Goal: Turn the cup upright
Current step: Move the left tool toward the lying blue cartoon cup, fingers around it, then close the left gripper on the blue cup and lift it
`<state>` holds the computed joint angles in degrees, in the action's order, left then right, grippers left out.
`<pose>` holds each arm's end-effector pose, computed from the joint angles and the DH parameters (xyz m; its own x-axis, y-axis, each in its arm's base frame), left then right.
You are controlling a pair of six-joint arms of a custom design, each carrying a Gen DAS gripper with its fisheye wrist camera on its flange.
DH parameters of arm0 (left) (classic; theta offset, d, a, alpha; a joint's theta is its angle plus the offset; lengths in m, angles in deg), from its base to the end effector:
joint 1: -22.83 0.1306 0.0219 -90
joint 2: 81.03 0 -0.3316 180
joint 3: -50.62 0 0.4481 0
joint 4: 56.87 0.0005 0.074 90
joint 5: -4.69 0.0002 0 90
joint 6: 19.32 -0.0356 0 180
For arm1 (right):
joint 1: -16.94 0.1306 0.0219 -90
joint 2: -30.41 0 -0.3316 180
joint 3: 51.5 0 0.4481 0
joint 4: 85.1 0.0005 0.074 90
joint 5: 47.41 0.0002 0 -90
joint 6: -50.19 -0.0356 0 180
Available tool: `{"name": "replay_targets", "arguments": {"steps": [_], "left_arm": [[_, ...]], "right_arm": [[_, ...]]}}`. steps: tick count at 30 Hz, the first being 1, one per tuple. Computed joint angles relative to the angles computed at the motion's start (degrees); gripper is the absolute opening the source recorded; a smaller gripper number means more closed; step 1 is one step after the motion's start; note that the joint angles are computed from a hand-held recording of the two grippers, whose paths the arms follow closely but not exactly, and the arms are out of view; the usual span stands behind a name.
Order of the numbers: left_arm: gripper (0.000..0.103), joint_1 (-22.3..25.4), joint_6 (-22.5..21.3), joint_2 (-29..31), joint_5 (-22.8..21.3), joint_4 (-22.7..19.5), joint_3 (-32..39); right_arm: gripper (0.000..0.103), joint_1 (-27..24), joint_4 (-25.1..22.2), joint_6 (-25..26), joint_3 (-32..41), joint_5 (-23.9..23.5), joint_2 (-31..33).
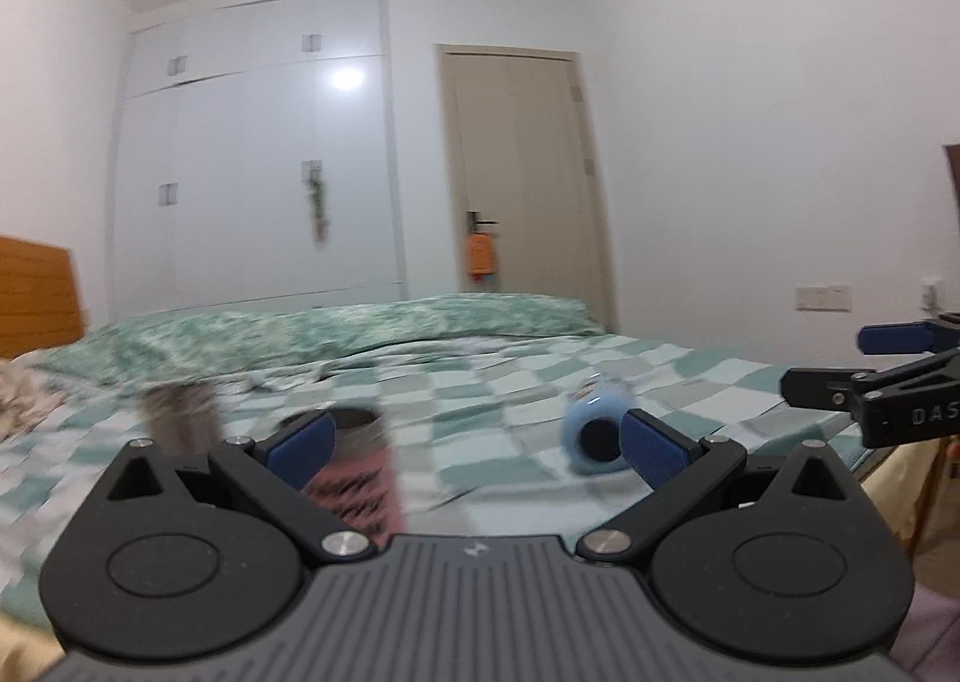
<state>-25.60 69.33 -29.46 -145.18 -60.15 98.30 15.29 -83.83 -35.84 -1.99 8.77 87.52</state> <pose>0.2575 -0.2447 0.3483 -0.0874 0.1163 -0.9894 -0.1918 0.9726 0.1313 0.3893 0.0081 0.3382 -0.0733 -0.0554 -0.9958 -0.5354 0.8446 -0.0076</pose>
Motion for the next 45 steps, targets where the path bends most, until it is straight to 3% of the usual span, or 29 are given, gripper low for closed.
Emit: {"name": "replay_targets", "arguments": {"steps": [6,10,21,26,35,42,45], "left_arm": [[0.103,8.03,-1.26,9.51,13.87,-1.8,9.72],[0.103,12.73,0.8,15.97,22.14,-6.1,16.28],[0.103,20.1,4.6,33.42,36.75,-16.54,32.52],[0.103,22.66,5.22,39.21,41.16,-18.7,38.23],[0.103,27.99,4.19,48.36,47.97,-28.94,49.14],[0.103,32.15,0.66,55.01,62.15,-39.13,59.45],[0.103,33.37,1.36,57.11,66.94,-42.88,62.56]], "right_arm": [[0.103,-0.81,-2.76,3.09,10.44,1.01,11.27],[0.103,-0.5,-5.85,5.2,17.91,1.75,18.98],[0.103,0.58,-14.98,7.49,36.52,4.63,36.99],[0.103,0.72,-18.81,8.84,42.43,5.56,42.31],[0.103,2.15,-24.03,9.6,49.86,6.28,48.85],[0.103,3.06,-27.13,10.34,53.92,7.5,51.88],[0.103,3.24,-28.72,10.41,55.68,8.61,53.09]]}}
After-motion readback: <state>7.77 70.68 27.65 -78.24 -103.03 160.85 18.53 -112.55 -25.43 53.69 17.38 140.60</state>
